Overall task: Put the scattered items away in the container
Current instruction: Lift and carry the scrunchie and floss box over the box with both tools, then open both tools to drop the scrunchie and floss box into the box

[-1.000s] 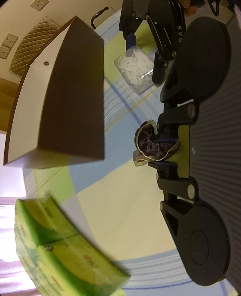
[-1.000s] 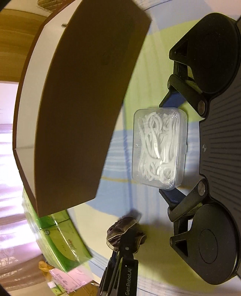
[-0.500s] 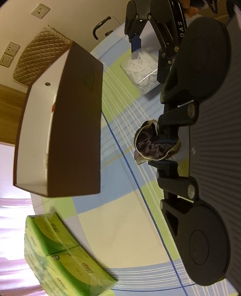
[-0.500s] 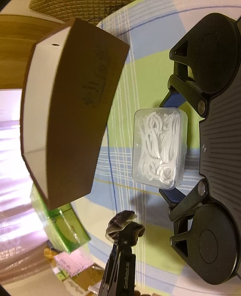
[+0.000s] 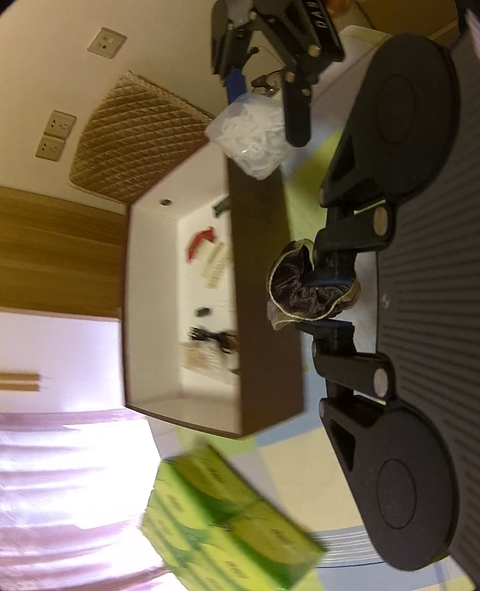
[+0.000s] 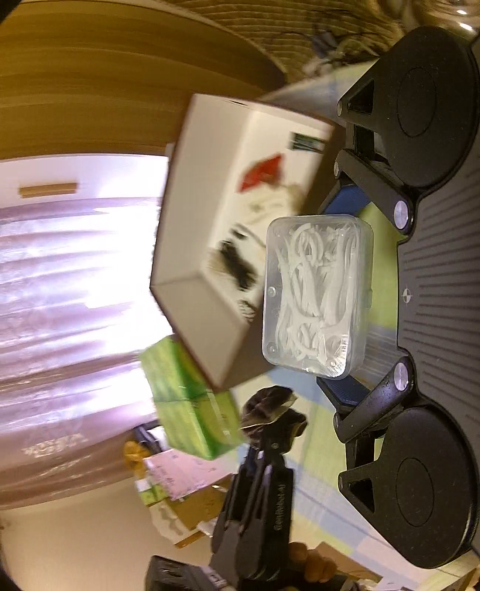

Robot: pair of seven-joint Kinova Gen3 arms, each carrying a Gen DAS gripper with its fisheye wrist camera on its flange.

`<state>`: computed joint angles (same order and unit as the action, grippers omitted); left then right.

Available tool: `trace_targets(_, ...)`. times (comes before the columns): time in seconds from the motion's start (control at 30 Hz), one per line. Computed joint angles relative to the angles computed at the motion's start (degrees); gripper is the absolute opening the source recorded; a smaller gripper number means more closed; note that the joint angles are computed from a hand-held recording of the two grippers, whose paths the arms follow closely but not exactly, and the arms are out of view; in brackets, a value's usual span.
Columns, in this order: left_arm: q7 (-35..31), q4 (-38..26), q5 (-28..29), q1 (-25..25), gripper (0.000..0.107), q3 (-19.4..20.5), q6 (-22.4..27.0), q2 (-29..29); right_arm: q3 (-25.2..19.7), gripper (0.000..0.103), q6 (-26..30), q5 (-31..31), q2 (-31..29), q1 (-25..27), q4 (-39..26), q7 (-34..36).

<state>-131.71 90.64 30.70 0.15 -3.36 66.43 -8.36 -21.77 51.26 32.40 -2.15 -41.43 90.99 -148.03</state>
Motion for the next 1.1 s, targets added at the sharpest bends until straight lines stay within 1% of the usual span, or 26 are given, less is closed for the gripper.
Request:
trace_targets(0.13,1.9,-5.0,-2.3,1.5,0.013,3.0,-2.2,3.3,3.2,0.089,-2.5,-2.8,0.6,3.0,-1.9,6.6)
trace_targets(0.27,4.0,-11.6,-5.5,3.0,0.013,5.7,-2.7,8.0,6.0,0.089,-4.5,-7.1,2.6,6.1,-4.2,14.4)
trace_targets(0.4,7.4,-18.3,-10.3,4.9,0.014,8.2,-2.0,13.3,8.4,0.089,-2.8,-10.2,6.0,8.1,-7.9,23.2)
trace_targets(0.5,11.3,-22.6,-15.4,7.3,0.014,9.6,-1.5,17.5,10.3,0.089,0.0,-10.9,9.5,8.7,-11.6,26.4)
trace_targets(0.6,14.7,-26.1,-19.2,9.5,0.014,10.2,-1.5,21.3,12.4,0.089,1.7,-12.6,12.3,9.2,-14.5,26.9)
trace_targets(0.77,17.8,-31.7,-22.8,11.3,0.014,10.3,0.5,27.4,14.4,0.089,2.8,-17.6,16.1,10.5,-18.9,27.6)
trace_targets(0.9,19.9,-34.8,-27.3,13.8,0.014,9.5,1.4,31.2,15.6,0.089,4.6,-17.6,18.3,10.0,-20.9,28.3)
trace_targets(1.1,21.9,-36.1,-28.0,14.6,0.014,9.6,1.8,34.0,16.5,0.089,5.0,-17.6,20.0,9.8,-21.9,29.5)
